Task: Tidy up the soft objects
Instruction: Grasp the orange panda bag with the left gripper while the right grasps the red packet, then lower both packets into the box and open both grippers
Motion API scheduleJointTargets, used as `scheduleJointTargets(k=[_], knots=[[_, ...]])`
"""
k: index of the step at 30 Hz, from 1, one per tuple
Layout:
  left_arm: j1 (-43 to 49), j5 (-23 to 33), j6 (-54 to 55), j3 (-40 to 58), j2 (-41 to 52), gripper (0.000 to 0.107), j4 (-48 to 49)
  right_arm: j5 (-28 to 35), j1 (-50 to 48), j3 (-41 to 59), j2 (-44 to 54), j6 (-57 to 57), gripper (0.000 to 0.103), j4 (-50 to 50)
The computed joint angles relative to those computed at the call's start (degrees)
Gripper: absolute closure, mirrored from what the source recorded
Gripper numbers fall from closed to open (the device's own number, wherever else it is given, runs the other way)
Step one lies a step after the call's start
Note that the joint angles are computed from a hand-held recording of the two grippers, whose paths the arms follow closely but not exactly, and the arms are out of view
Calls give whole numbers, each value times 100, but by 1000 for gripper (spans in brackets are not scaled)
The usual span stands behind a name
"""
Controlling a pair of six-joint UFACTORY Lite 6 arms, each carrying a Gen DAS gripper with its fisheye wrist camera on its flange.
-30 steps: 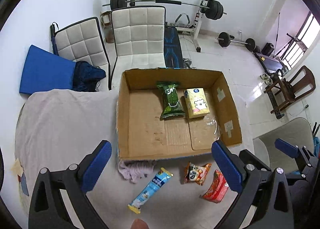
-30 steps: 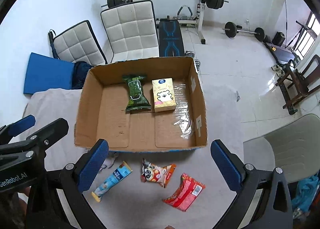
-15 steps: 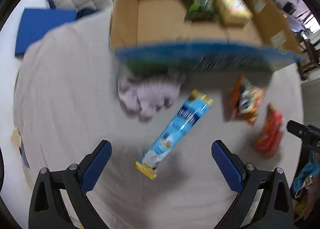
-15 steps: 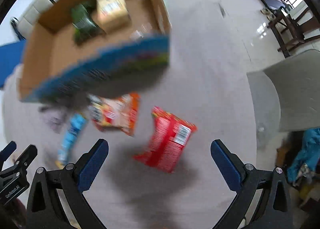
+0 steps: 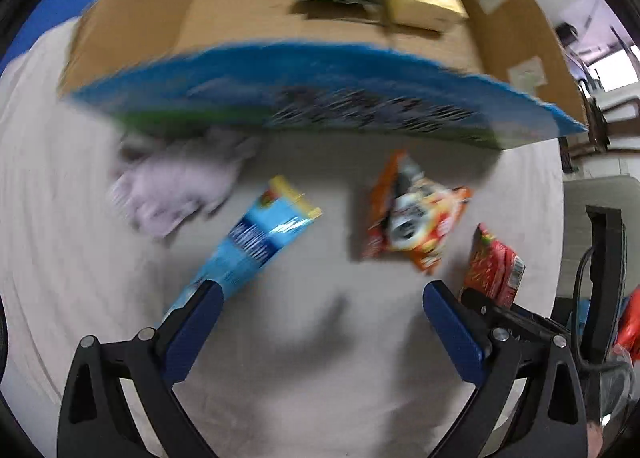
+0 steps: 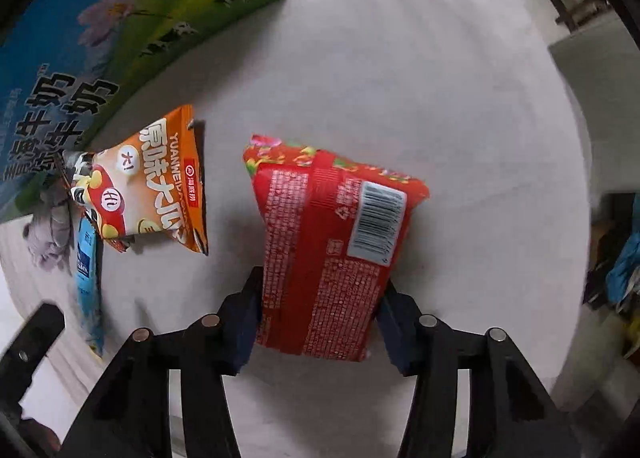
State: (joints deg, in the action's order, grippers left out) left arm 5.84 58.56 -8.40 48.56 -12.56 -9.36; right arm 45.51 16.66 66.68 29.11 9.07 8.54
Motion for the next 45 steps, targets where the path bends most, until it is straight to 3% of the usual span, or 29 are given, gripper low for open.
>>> scheduleJointTargets(k=[10,11,13,14,18,26,33,38,43,45], knots=[[-1470,-782,-400,1083,2042,5,-126,112,-758,-152,-217,-474,52,-321],[-1553,-829,-426,1074,2093,8,-84,146,-700,-5,-81,-441,52,-310],[-1706,-936,-400,1085,2298,44,-58,282,-583,302,131,-359,52,-341],[-1793,-943,-476,1093,2399,47,45,332,-491,453,240,-298,53,-375],[-1881,-1086,-634,726,2018,49,136,737,-213,1245,661,-138,53,-427],[-1590,-863,-1111,-198,716,51,225,726,-11,1190,552,-277,55,-599],[-1552,7,-1626,-713,-946,51,379,970,350,1041,-147,-534,56,-602],[-519,1106,-800,-690,-2266,51,255,1471,641,1287,-734,-753,56,-373],[154,1877,-292,533,-2183,51,42,2132,788,2222,-833,-944,56,-159],[403,1901,-99,1384,-1516,51,-72,2444,882,2868,-671,-898,56,-87]])
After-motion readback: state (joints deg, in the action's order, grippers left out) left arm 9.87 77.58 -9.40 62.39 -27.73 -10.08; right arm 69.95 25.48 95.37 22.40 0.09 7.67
